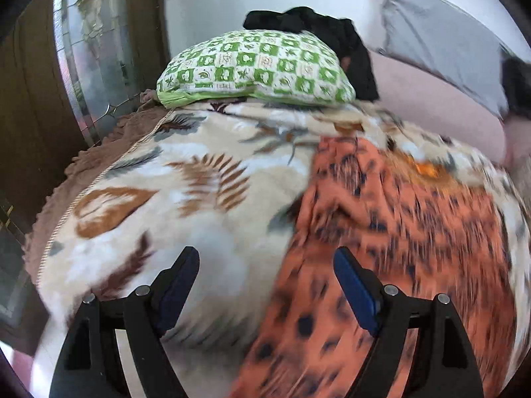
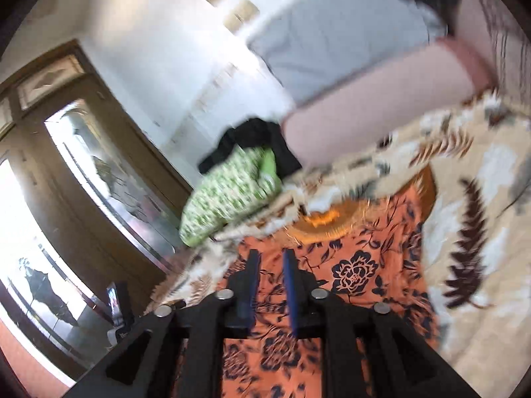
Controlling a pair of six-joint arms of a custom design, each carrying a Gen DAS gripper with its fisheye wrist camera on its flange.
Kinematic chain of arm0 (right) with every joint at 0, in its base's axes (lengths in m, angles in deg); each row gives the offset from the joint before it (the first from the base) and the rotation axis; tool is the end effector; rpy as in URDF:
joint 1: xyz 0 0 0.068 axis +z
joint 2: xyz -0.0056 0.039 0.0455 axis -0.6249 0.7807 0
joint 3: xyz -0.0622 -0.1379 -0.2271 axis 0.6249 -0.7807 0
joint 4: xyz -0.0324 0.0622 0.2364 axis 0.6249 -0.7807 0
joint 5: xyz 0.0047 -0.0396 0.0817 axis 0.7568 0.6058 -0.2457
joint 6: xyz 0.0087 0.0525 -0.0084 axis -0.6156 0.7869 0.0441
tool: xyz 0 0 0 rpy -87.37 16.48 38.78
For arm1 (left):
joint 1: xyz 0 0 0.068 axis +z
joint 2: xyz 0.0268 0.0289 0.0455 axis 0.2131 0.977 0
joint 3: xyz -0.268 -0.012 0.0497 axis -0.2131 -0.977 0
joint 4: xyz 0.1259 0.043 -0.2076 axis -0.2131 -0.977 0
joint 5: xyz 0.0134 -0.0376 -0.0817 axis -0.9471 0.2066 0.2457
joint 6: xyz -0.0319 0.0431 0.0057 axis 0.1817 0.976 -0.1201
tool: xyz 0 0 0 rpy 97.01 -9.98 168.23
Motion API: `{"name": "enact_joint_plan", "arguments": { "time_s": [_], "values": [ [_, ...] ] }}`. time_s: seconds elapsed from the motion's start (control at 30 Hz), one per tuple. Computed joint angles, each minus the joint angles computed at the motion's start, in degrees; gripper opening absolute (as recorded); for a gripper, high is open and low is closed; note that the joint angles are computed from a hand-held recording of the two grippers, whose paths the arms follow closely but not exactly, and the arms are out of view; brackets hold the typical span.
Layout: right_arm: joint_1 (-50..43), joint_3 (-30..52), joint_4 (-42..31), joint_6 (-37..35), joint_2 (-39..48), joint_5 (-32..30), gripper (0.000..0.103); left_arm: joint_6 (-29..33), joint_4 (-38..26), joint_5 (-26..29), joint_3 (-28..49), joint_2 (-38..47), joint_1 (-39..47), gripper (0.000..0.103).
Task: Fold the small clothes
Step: 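Grasp the blouse hem with both grippers and lift it toward the neckline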
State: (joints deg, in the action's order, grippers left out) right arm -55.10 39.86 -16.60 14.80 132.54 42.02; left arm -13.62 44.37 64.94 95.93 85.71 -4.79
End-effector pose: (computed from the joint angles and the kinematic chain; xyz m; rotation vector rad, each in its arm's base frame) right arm 0.2584 -0.0496 0.2871 0.1476 2.0686 0.8520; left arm 0.2603 -0.0685 0.1095 -0.1547 2.3787 0.0953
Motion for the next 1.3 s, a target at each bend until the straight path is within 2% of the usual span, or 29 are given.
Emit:
{"name": "enact_joint_plan", "arguments": {
  "time_s": [0.03, 0.07, 0.13, 0.17, 0.23, 0.3, 0.33, 0.4, 0.43, 0.5, 0.6, 0.63, 0.67, 0.73, 0.87, 0.9, 0.93, 0.97, 1.0, 1.03, 1.07, 1.1, 1.17, 1.2, 1.23, 1.27, 1.3],
  "values": [
    [-1.4, 1.3, -6.2, -1.9, -3.3, -0.6, 0.084, 3.5, -0.9, 1.5, -4.5, -4.5, 1.1, 0.083],
    [-3.6, 3.4, -14.4, -4.8, -6.1, -0.9, 0.103, 5.8, -1.3, 1.9, -8.0, -7.6, 1.6, 0.083],
    [-7.0, 3.9, -23.0, -8.2, -10.3, -1.3, 0.103, 8.6, -1.3, 1.9, -13.2, -11.3, 2.7, 0.083],
    [-10.6, 5.0, -31.3, -13.9, -11.3, -2.3, 0.103, 10.0, -1.5, 2.9, -16.3, -13.4, 4.1, 0.083],
    [-14.6, 6.1, -42.6, -21.5, -11.3, -2.7, 0.103, 11.3, 0.0, 6.8, -21.1, -15.5, 7.1, 0.083],
    [-17.7, 5.5, -51.1, -27.4, -10.5, -1.1, 0.102, 11.9, 4.0, 11.9, -25.4, -14.8, 11.4, 0.083],
    [-18.7, 4.8, -52.8, -29.1, -9.7, 0.3, 0.1, 11.9, 7.0, 14.3, -26.9, -12.7, 13.5, 0.083],
    [-20.8, 2.9, -56.8, -32.3, -9.6, 3.7, 0.092, 11.2, 11.6, 17.5, -28.6, -9.4, 15.9, 0.083],
    [-21.0, 2.2, -57.2, -32.9, -9.3, 5.1, 0.09, 10.6, 13.9, 19.1, -29.0, -7.3, 16.8, 0.083],
    [-21.1, 0.8, -57.7, -32.7, -9.2, 8.6, 0.079, 9.9, 19.2, 22.0, -29.7, -3.1, 17.6, 0.083],
    [-20.7, -1.3, -59.0, -33.1, -9.0, 11.6, 0.076, 8.0, 23.1, 21.9, -30.1, 0.3, 15.5, 0.078],
    [-21.4, -1.7, -59.5, -33.6, -9.8, 12.7, 0.076, 8.1, 24.3, 22.6, -30.1, 1.4, 15.2, 0.069],
    [-22.5, -1.9, -60.4, -34.8, -10.8, 13.3, 0.076, 8.0, 25.7, 23.3, -30.1, 3.1, 15.0, 0.055],
    [-22.2, -3.7, -58.1, -33.1, -12.4, 16.0, 0.076, 8.6, 25.6, 24.9, -28.7, 5.8, 16.1, 0.047],
    [-21.4, -7.7, -56.8, -31.9, -10.9, 16.6, 0.076, 7.9, 30.0, 25.3, -29.4, 10.0, 17.1, 0.048],
    [-19.8, -9.2, -55.7, -30.6, -11.8, 17.4, 0.077, 7.7, 30.4, 25.8, -29.5, 10.4, 17.5, 0.056],
    [-18.5, -9.9, -55.0, -29.7, -13.4, 18.1, 0.077, 7.2, 30.5, 26.6, -29.5, 10.9, 17.8, 0.07],
    [-16.6, -10.3, -54.4, -28.6, -14.8, 19.0, 0.077, 6.7, 31.5, 27.2, -29.7, 11.7, 17.9, 0.074],
    [-14.2, -10.7, -53.8, -27.2, -15.8, 20.3, 0.075, 6.1, 32.8, 27.6, -29.9, 12.6, 17.3, 0.074],
    [-12.3, -10.9, -53.6, -26.0, -16.6, 21.2, 0.071, 6.0, 33.4, 28.0, -29.9, 13.2, 16.8, 0.074],
    [-10.9, -11.0, -53.6, -25.2, -16.9, 21.9, 0.059, 5.7, 33.3, 27.5, -29.6, 13.3, 15.0, 0.074],
    [-9.6, -10.7, -54.1, -24.9, -17.3, 22.9, 0.041, 5.0, 34.0, 25.9, -29.5, 13.9, 13.3, 0.074],
    [-9.2, -10.2, -55.1, -25.9, -17.8, 22.2, 0.025, 4.0, 35.5, 24.0, -29.2, 15.1, 11.0, 0.074],
    [-10.0, -9.9, -55.5, -27.0, -17.7, 20.8, 0.024, 4.0, 36.0, 24.5, -29.1, 15.3, 10.6, 0.074],
    [-10.9, -9.9, -55.8, -28.2, -17.4, 19.2, 0.024, 4.0, 36.4, 24.8, -29.1, 15.2, 10.0, 0.068],
    [-11.1, -10.2, -55.7, -28.4, -16.8, 19.4, 0.024, 3.9, 35.7, 24.5, -28.7, 15.0, 8.8, 0.051],
    [-11.6, -10.6, -55.4, -28.5, -15.6, 19.3, 0.025, 4.0, 33.2, 23.5, -27.5, 14.6, 7.5, 0.045]
  ]
}}
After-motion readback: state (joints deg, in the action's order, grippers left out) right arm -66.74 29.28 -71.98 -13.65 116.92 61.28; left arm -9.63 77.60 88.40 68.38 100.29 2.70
